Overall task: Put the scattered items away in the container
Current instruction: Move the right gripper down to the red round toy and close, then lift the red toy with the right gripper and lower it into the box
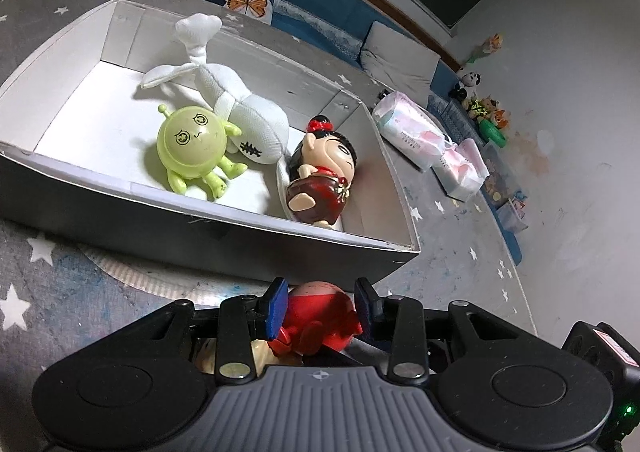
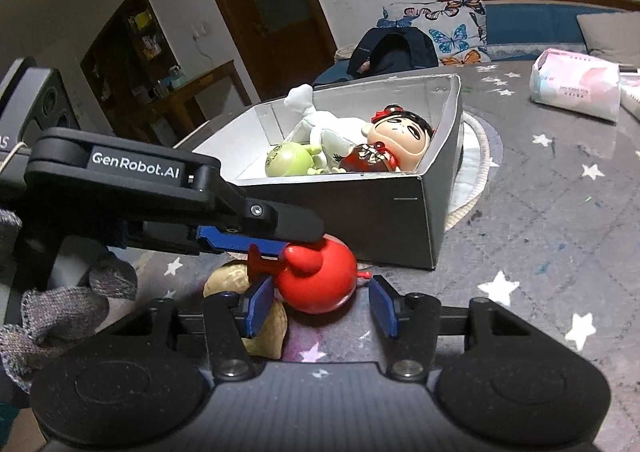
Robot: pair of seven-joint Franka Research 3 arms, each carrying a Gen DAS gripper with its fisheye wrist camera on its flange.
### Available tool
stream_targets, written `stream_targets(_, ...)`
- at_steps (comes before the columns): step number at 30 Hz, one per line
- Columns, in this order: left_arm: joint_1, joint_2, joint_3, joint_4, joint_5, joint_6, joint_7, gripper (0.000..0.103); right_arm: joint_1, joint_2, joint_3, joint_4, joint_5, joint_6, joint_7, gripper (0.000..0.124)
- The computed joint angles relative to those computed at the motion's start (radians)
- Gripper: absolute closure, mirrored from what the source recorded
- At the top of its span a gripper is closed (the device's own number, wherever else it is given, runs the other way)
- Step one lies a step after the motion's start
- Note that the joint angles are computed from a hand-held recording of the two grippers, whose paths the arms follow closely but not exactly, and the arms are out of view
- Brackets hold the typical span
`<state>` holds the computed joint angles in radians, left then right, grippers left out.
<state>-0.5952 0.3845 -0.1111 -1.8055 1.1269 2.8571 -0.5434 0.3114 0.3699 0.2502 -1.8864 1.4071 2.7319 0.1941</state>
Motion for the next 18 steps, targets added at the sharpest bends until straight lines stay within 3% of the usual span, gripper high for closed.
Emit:
stream_targets(7, 0.003, 0.004, -0.001, 0.000, -0.022, -0.005, 0.019, 0.064, -0.019, 0.027, 0.001, 0.025, 0.006, -0.063, 0.046, 0.072)
stream_targets(18, -0.004, -0.001, 0.003, -0.006, 0.003, -0.007, -0.008, 0.064, -0.027, 0.028, 0.002, 0.020, 0.037, -0.090, 0.039, 0.077)
